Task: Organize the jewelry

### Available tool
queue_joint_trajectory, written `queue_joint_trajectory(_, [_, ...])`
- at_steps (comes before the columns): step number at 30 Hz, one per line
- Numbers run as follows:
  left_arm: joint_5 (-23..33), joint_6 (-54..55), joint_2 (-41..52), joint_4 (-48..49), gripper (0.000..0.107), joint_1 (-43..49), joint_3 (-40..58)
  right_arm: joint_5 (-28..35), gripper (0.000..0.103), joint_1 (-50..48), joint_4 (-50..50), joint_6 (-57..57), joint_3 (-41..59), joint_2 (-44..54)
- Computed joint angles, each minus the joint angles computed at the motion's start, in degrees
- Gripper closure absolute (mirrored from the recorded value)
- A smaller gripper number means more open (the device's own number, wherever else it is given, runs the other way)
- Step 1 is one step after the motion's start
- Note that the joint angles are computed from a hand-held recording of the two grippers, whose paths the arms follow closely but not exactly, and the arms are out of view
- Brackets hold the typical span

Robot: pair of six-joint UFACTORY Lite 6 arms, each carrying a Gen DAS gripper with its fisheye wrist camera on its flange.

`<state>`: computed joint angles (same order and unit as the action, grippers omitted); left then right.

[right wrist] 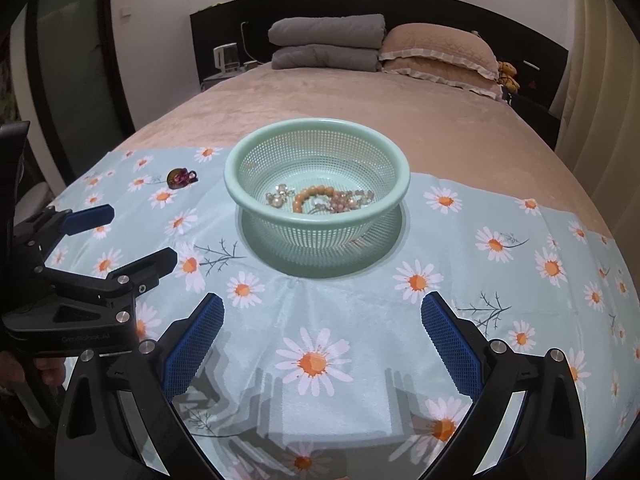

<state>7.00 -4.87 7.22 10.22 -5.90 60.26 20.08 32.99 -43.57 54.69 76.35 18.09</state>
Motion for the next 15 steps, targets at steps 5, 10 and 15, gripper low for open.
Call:
queue_joint_trajectory(5, [-1.4, -12.4, -0.9, 13.9, 0.010, -0.9, -1.3, -0.2, 0.008, 0.0, 0.0, -0.1, 0.3, 0.3])
queue_joint_trajectory(10, [-1.8, -7.5, -1.5, 9.9, 0.010, -1.2, -1.6, -0.2, 0.008, 0.2, 0.3, -0.7, 0.5, 0.6])
queue_joint_trajectory(15, [-2.0, -15.4, -1.7, 18.1, 0.010, -1.8, -2.1, 0.3, 0.008, 0.4, -0.2, -0.4, 0.8, 0.9])
